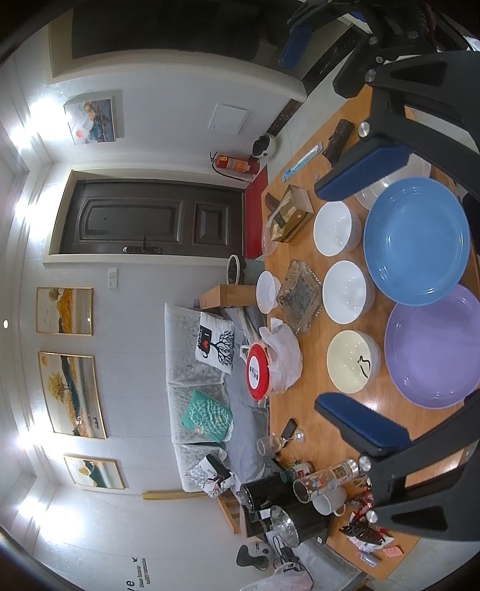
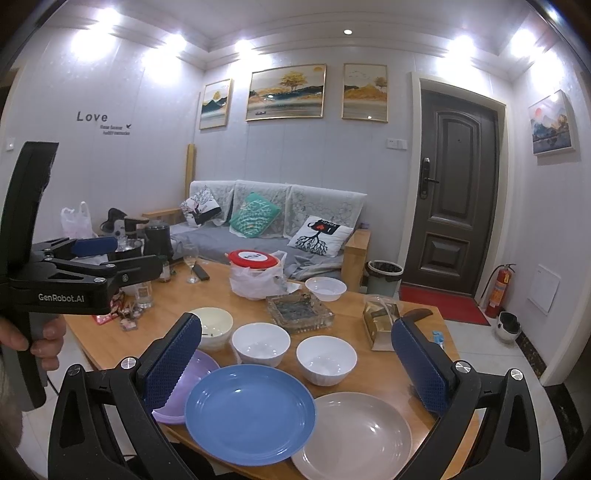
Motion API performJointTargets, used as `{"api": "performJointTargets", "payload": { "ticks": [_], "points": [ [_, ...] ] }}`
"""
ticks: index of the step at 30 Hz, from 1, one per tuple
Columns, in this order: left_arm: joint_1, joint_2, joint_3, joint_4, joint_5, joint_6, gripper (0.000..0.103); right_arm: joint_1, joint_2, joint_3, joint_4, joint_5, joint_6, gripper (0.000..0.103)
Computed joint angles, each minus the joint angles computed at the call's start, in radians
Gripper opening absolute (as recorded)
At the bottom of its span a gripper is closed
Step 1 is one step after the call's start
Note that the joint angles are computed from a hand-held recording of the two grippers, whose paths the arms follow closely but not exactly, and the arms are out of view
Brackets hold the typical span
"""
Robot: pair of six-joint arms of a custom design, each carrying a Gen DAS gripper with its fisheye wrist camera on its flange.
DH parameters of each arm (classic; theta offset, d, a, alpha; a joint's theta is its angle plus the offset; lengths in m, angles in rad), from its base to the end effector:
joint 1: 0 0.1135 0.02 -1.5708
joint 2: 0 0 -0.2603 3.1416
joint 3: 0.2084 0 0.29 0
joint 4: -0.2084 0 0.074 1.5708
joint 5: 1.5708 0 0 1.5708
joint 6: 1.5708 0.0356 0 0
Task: Organize plates and bowls
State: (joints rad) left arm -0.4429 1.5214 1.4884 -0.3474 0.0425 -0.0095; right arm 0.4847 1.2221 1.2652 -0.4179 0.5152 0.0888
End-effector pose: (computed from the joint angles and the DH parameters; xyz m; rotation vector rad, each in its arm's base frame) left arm 0.3557 -0.1704 0.3834 0.4503 1.9139 -0.3393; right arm 0.2821 0.1287 0.3919 -0.0386 1.8962 -0.1121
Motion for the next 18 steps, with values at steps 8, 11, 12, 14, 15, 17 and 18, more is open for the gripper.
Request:
{"api": "performJointTargets", "payload": {
  "ticks": [8, 11, 12, 14, 15, 17, 18],
  "points": [
    [0.002, 0.007, 0.007, -0.003, -0.001, -0.002, 0.103, 0.008, 0.010, 0.010, -0.006, 0.009, 0.004, 0.102],
    [0.002, 0.017, 0.015, -0.005, -0.001, -0.004, 0.102, 0.005, 0.009, 0.010, -0.008, 0.004, 0.006, 0.102],
    [0.004, 0.019, 0.017, -0.005, 0.000, -0.005, 0.102, 0.006, 0.008, 0.010, -0.009, 0.006, 0.006, 0.102],
    [0.003, 0.024, 0.020, -0.005, -0.002, -0.005, 0.103, 0.006, 0.008, 0.010, -0.009, 0.006, 0.006, 0.102],
    [0.002, 0.026, 0.022, -0.006, -0.004, -0.005, 0.103, 0.006, 0.007, 0.009, -0.008, 0.005, 0.006, 0.102],
    [0.002, 0.029, 0.025, -0.008, -0.003, -0.009, 0.103, 0.004, 0.006, 0.006, -0.005, 0.004, 0.005, 0.102],
    [0.003, 0.030, 0.025, -0.008, -0.002, -0.010, 0.103, 0.006, 0.006, 0.005, -0.004, 0.005, 0.005, 0.102]
  ]
}}
